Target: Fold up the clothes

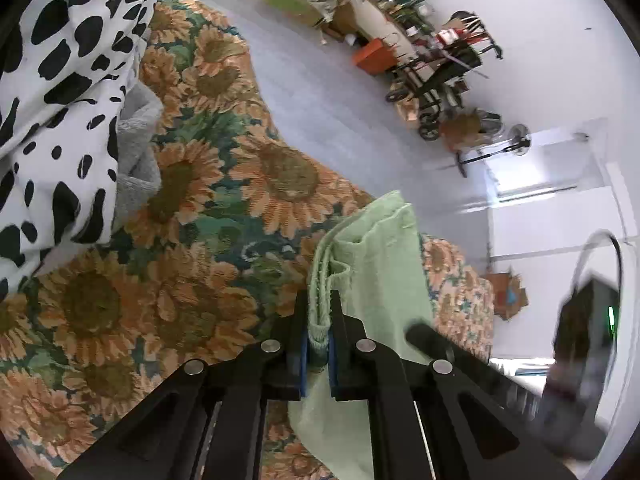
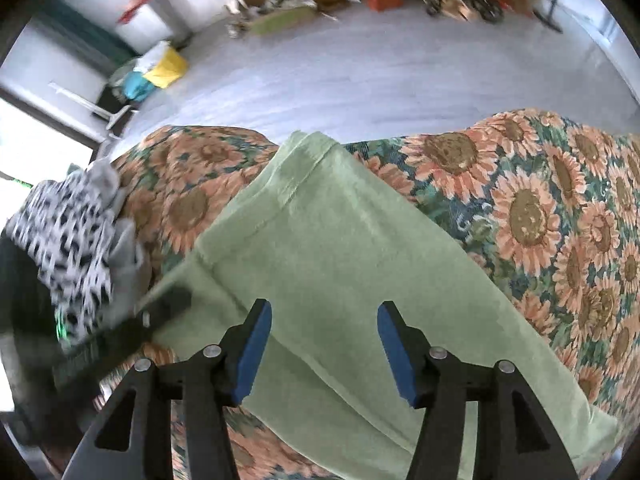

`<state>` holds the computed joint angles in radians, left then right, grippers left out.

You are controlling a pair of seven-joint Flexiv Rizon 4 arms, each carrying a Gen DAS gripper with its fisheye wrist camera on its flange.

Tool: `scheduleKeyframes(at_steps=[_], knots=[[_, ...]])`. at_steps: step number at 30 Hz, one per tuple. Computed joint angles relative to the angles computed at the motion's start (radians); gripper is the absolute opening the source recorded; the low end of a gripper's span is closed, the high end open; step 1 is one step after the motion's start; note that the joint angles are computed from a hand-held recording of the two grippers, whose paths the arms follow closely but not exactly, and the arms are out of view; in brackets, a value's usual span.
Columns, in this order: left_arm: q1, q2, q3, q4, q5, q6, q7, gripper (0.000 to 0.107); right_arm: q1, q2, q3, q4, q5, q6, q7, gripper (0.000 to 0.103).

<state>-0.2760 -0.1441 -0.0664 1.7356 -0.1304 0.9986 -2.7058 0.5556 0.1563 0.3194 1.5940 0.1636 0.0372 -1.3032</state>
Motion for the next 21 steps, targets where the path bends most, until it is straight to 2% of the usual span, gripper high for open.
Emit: scheduleKeyframes(at_steps=[5, 10, 12, 15, 21], knots=[[-0.012, -0.001, -0.007, -0.008, 0.03, 0.023, 0.032, 0.007, 0.036, -0.118, 0.008, -0.123, 0.005, -0.072, 0.151, 0.06], [-0.021, -0.008, -0.008, -0.01, 0.036, 0.042, 0.035, 0.007, 0.058, -0.185, 0.01, -0.185, 0.004, -0.099, 0.281, 0.061], [-0.025, -0.005, -0.007, 0.0, 0.033, 0.059, 0.027, 0.007, 0.083, -0.215, 0.017, -0.212, -0.057, -0.124, 0.288, 0.061], [-0.021, -0.01, -0.011, 0.03, -0.014, 0.133, 0.019, 0.007, 0.101, -0.232, 0.021, -0.217, -0.088, -0.118, 0.301, 0.061], [-0.021, 0.003, -0.014, 0.076, -0.059, 0.197, 0.024, 0.007, 0.096, -0.261, 0.02, -0.238, 0.017, -0.103, 0.267, 0.062]])
